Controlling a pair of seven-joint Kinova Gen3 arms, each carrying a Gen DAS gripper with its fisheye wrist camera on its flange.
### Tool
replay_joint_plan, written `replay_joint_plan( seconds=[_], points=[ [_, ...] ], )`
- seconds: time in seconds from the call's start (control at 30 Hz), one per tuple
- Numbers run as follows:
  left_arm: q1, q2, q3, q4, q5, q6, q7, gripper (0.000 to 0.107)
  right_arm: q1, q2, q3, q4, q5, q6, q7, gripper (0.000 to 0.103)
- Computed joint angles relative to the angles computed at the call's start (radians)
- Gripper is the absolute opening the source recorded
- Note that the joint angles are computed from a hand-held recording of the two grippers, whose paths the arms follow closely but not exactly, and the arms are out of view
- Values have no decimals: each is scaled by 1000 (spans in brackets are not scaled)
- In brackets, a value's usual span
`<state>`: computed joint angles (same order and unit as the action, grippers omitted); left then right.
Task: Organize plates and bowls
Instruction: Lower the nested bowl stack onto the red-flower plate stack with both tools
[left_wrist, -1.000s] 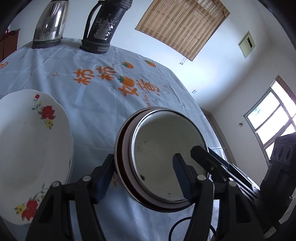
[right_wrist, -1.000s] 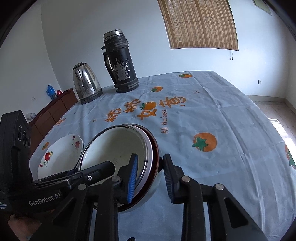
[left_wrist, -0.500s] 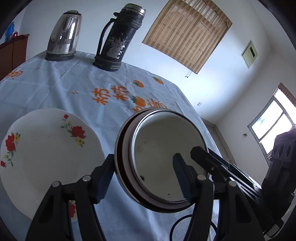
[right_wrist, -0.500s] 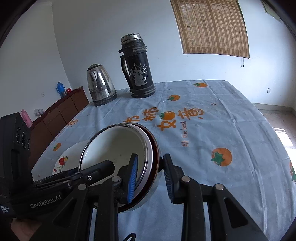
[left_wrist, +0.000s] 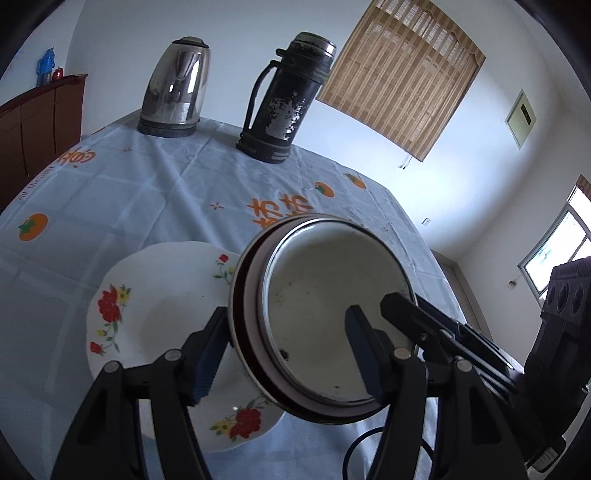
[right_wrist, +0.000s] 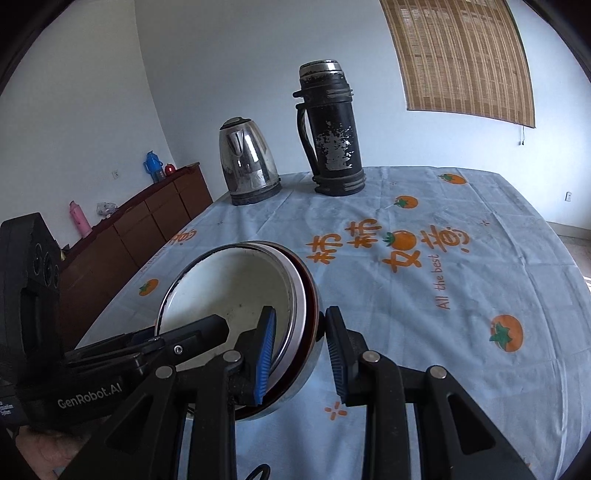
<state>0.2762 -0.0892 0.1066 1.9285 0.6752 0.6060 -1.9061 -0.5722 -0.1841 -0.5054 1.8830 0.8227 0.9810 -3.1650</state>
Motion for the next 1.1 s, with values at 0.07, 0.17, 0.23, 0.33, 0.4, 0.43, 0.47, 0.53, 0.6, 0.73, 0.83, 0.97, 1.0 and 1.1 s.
replay_joint_plan(
  seconds=[0.07,0.17,0.23,0.33,0.4,0.43,0.47,0.53,0.6,0.73,0.83,0.97,1.0,1.1],
  points=[
    [-8,-7,-6,2,-14,6,6,63,-2,12,1,-5,7,-15,-5,30],
    [-20,-15,-16,5,-34,10,13,63,-11,34,10,-12,19,-41,-12,30],
    [-27,-20,-24,7,-41,13,12,63,-21,45,19,-17,26,-54,-15,30],
    [-38,-22,-32,6,-52,14,16,63,-38,64,33,-28,37,-70,-17,30],
    [-44,-24,-30,3,-71,15,31,63,-50,74,43,-33,41,-79,-15,30],
    [-46,-26,-31,3,-78,15,36,63,-55,78,49,-34,42,-85,-14,30],
    [-48,-26,-31,4,-83,14,40,63,-60,82,54,-37,43,-88,-13,30],
    [-50,-27,-28,2,-102,13,57,63,-68,91,64,-41,45,-96,-11,30],
    [-51,-27,-30,1,-107,14,63,63,-76,96,73,-44,43,-101,-6,30],
    [-52,-31,-29,2,-126,11,82,63,-88,104,86,-47,43,-111,0,30],
    [-52,-29,-27,4,-138,6,95,63,-89,108,97,-41,45,-130,-4,30],
    [-52,-23,-29,6,-140,1,102,63,-90,113,105,-30,54,-153,-12,30],
    [-52,-24,-30,8,-139,1,101,63,-90,113,106,-29,54,-156,-12,30],
    [-51,-25,-26,10,-145,-7,109,63,-92,114,106,-25,66,-155,-21,30]
  ],
)
